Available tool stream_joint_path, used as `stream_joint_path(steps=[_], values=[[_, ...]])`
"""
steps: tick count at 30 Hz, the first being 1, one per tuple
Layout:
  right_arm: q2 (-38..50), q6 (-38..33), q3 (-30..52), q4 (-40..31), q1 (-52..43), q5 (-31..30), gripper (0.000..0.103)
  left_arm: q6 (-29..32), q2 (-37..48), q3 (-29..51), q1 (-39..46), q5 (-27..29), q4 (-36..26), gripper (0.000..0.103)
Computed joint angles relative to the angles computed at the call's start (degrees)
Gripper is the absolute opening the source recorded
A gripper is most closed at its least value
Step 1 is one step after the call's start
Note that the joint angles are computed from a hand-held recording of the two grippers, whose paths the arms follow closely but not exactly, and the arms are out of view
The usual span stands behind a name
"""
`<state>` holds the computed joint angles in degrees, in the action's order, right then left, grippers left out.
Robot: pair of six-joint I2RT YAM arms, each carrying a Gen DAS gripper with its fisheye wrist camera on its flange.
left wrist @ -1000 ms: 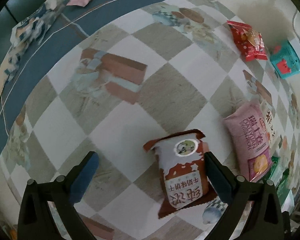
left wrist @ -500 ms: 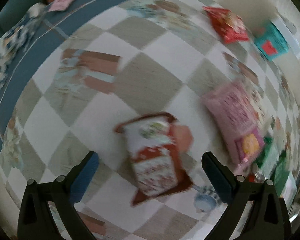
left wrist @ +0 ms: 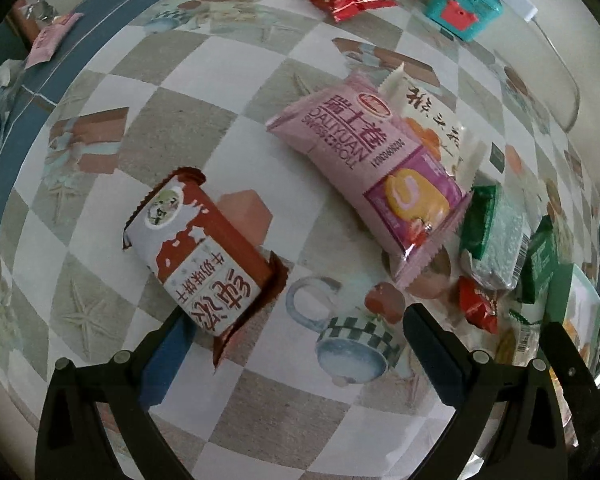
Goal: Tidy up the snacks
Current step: 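Approach the red-white milk biscuit pack with left tool while right approaches the green-ended cracker pack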
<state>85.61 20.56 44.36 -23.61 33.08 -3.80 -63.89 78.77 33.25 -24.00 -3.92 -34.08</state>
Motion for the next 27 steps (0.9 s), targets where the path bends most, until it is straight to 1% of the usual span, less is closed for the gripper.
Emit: stream_joint_path(steps=[2,3,5,6,7,11,15,17,19,20,21,22,24,27], values=[[1.01,-0.54,0.2,-0.14,0.21,-0.3,0.066,-1.78,0.96,1.02,-1.56,-0.22,0.01,0.102],[1.79,-0.78,0.42,-0.16,0.62,-0.23,0.066,-1.48,0.02,0.0,-0.9,-0.08,0.36,0.102],[3.31,-1.29,1.11,-0.58,1.3,0.26,0.066,1.74,-2.96,-2.9,2.94,0.65,0.69,0.102],[3.88,-1.5,1.41,-0.84,1.81,1.19,0.065,4.7,-4.33,-4.22,6.4,1.3,0.91,0.102],[3.96,-1.94,1.48,-0.99,2.25,1.97,0.065,6.04,-5.2,-4.98,8.46,1.62,0.89,0.102],[4.47,-2.23,2.26,-2.05,2.78,2.78,0.065,7.86,-6.72,-6.69,12.69,2.27,1.32,0.102],[4.21,-2.27,2.38,-2.29,1.53,-2.27,0.065,9.4,-7.69,-7.8,15.5,2.81,1.62,0.102],[4.2,-1.96,2.33,-2.06,1.6,-3.48,0.064,10.13,-7.63,-8.21,16.24,2.97,2.08,0.102],[3.85,-1.56,1.76,-1.08,0.47,-8.73,0.064,10.33,-8.73,-8.26,16.49,3.04,1.04,0.102],[3.78,-1.24,1.75,-0.94,0.31,-10.18,0.065,10.57,-8.18,-7.77,16.81,2.95,1.0,0.102],[3.54,-1.13,2.0,-1.32,0.7,-9.72,0.065,10.58,-8.3,-7.87,16.85,2.93,0.99,0.102],[3.27,-1.02,2.26,-1.83,1.52,-7.87,0.065,10.57,-8.7,-7.88,16.95,2.89,0.57,0.102],[3.06,-1.26,3.1,-3.54,3.37,-2.82,0.065,10.3,-6.8,-8.01,17.19,2.78,2.56,0.102],[3.73,-1.32,3.58,-4.9,3.8,-0.89,0.065,11.98,-8.72,-8.85,19.45,3.23,1.58,0.102]])
